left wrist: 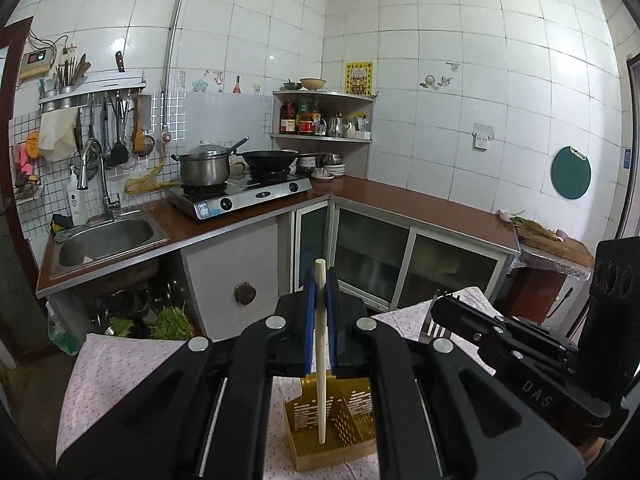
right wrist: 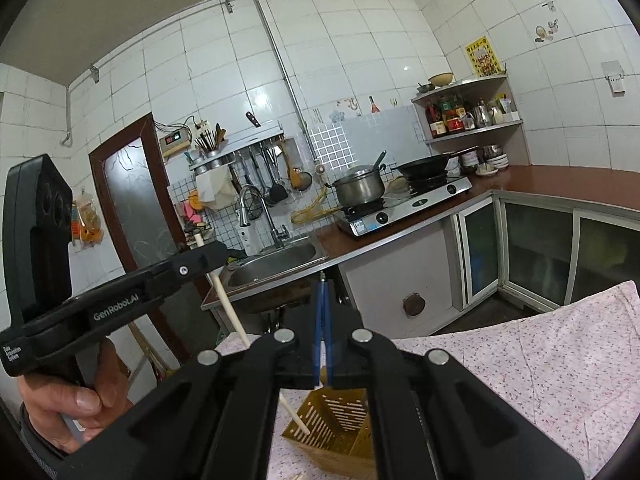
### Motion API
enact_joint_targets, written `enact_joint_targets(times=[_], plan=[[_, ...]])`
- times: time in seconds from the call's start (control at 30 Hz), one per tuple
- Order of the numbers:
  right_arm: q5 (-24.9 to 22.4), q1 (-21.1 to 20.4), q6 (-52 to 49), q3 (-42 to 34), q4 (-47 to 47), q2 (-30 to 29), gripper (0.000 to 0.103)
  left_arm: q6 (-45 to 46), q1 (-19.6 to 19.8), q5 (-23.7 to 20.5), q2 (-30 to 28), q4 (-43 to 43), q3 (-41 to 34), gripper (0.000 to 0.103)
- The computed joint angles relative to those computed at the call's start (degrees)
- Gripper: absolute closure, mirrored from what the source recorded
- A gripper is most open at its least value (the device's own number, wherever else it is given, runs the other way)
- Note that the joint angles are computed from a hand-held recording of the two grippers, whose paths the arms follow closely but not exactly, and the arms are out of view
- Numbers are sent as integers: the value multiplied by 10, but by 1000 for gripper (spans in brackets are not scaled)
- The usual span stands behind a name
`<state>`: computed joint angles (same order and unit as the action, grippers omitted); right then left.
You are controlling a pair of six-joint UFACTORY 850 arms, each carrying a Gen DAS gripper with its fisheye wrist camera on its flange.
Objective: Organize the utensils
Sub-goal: 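Lower the chopstick into the yellow slotted holder and open the left tool, then move both tools back over the remaining chopsticks on the cloth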
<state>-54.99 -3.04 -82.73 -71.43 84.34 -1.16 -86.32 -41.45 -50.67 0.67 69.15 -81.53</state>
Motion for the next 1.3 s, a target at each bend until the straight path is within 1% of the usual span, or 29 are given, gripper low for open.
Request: enact_joint_targets(times=[0.1, 0.23, 0.3, 0.33, 0.4, 0.43, 0.5, 0.57, 0.63, 0.77, 0.9, 0.97, 1.07, 1.1, 1.13, 1.17, 1.2, 1.23, 1.3], plan=[[8, 7, -2, 1, 0, -10, 102, -8, 18, 27, -1, -1, 13, 99], [18, 14, 1, 0, -3, -20, 102, -8, 33, 48, -3, -7, 29, 99], [17, 16, 7, -3, -11, -26, 102, -5, 38, 54, -2, -14, 37, 99], [18, 18, 10, -3, -14, -27, 98, -5, 40, 57, -1, -17, 42, 99], [25, 18, 11, 0, -14, -25, 98, -13, 41, 53, 2, -14, 51, 99], [25, 17, 10, 1, -14, -25, 98, -19, 42, 52, 5, -13, 56, 98], [26, 15, 11, 2, -12, -22, 98, -29, 42, 52, 13, -11, 66, 81], [25, 11, 12, 3, -11, -16, 98, -36, 38, 47, 21, -7, 73, 79], [25, 7, 12, 4, -11, -9, 98, -37, 34, 43, 28, -7, 79, 74], [19, -10, 19, 11, -16, 12, 98, -47, 18, 17, 46, -6, 90, 73], [9, -41, 27, 26, -30, 44, 97, -61, -15, -33, 79, -5, 114, 73], [-1, -62, 34, 35, -39, 59, 97, -76, -46, -78, 103, -1, 136, 73], [-29, -113, 41, 61, -63, 91, 97, -104, -100, -146, 135, 1, 168, 71], [-35, -130, 41, 72, -73, 102, 97, -121, -128, -180, 148, 1, 182, 69], [-39, -149, 41, 84, -82, 115, 90, -133, -149, -202, 156, 0, 194, 68], [-44, -164, 40, 92, -86, 123, 68, -153, -179, -236, 166, 1, 209, 66], [-58, -191, 33, 109, -89, 138, 56, -174, -209, -268, 172, -1, 222, 63], [-69, -212, 25, 122, -94, 149, 51, -191, -234, -291, 179, -5, 234, 62], [-72, -239, 9, 140, -113, 169, 51, -235, -292, -344, 186, -13, 259, 59]])
